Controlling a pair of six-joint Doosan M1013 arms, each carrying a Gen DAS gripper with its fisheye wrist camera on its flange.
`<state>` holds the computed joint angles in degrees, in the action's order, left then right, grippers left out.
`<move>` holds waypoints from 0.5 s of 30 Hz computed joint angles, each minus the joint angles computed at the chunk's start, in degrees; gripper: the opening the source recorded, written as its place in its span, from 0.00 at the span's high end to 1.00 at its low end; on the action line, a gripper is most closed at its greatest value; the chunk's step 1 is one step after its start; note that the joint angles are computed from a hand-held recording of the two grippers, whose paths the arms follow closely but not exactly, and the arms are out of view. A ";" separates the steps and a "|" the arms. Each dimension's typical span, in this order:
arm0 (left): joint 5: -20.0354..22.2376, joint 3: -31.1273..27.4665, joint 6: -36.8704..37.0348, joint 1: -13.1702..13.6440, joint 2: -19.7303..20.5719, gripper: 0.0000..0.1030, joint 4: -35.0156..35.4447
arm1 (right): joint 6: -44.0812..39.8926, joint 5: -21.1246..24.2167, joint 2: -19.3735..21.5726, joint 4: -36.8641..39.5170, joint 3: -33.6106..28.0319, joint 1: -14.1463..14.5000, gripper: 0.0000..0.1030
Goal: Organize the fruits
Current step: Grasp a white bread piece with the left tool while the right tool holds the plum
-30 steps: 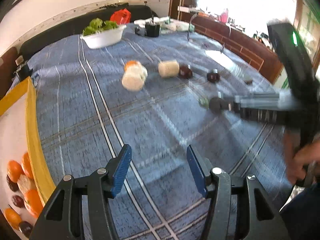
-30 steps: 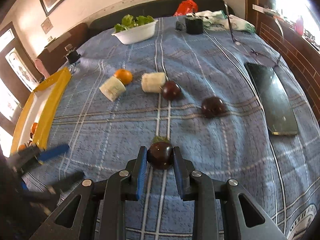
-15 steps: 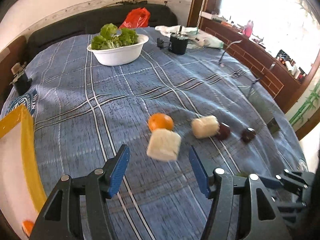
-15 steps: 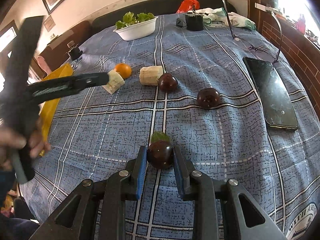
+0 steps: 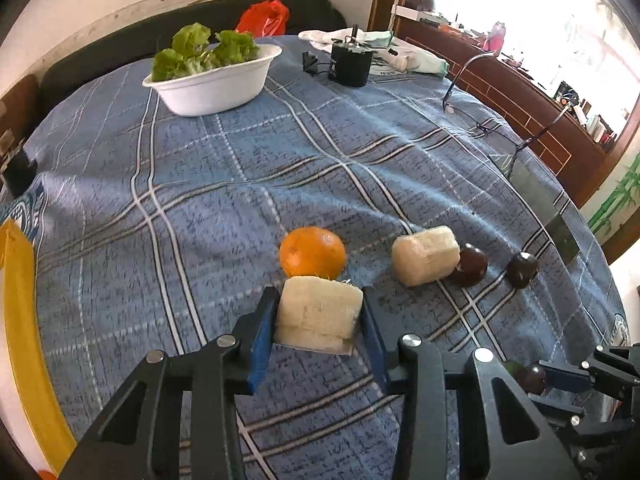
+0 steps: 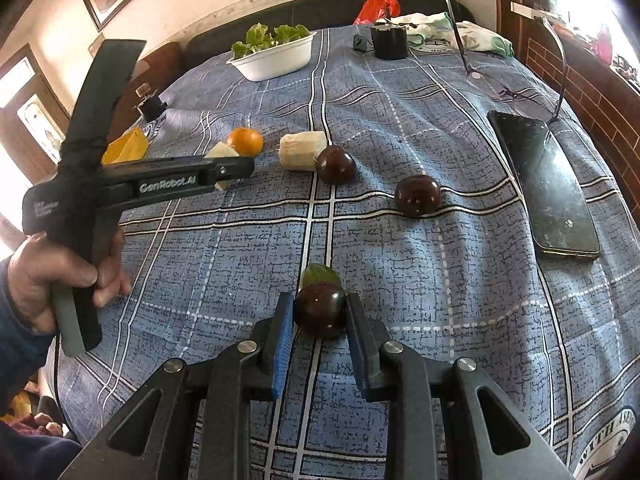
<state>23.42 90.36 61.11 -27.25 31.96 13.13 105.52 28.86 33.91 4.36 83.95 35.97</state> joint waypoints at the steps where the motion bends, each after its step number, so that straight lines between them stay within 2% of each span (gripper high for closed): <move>1: -0.11 0.49 -0.21 -0.07 -0.31 0.62 -0.30 | 0.19 0.07 0.02 -0.27 -0.06 0.04 0.73; 7: -3.30 5.72 2.89 -1.19 -3.45 0.62 -5.94 | 1.38 0.10 -0.10 -1.29 -0.04 0.19 0.73; 12: -4.76 9.58 -3.04 -3.10 -5.72 0.62 -0.13 | 1.40 -0.02 -0.23 -1.30 -0.07 0.62 0.73; 15: -4.85 10.61 -3.85 -3.69 -6.41 0.62 1.21 | 0.28 -0.13 -0.22 -0.84 -0.28 1.06 0.73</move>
<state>18.57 100.97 57.27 -30.95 25.55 14.34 105.81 28.73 33.69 3.53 83.68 37.02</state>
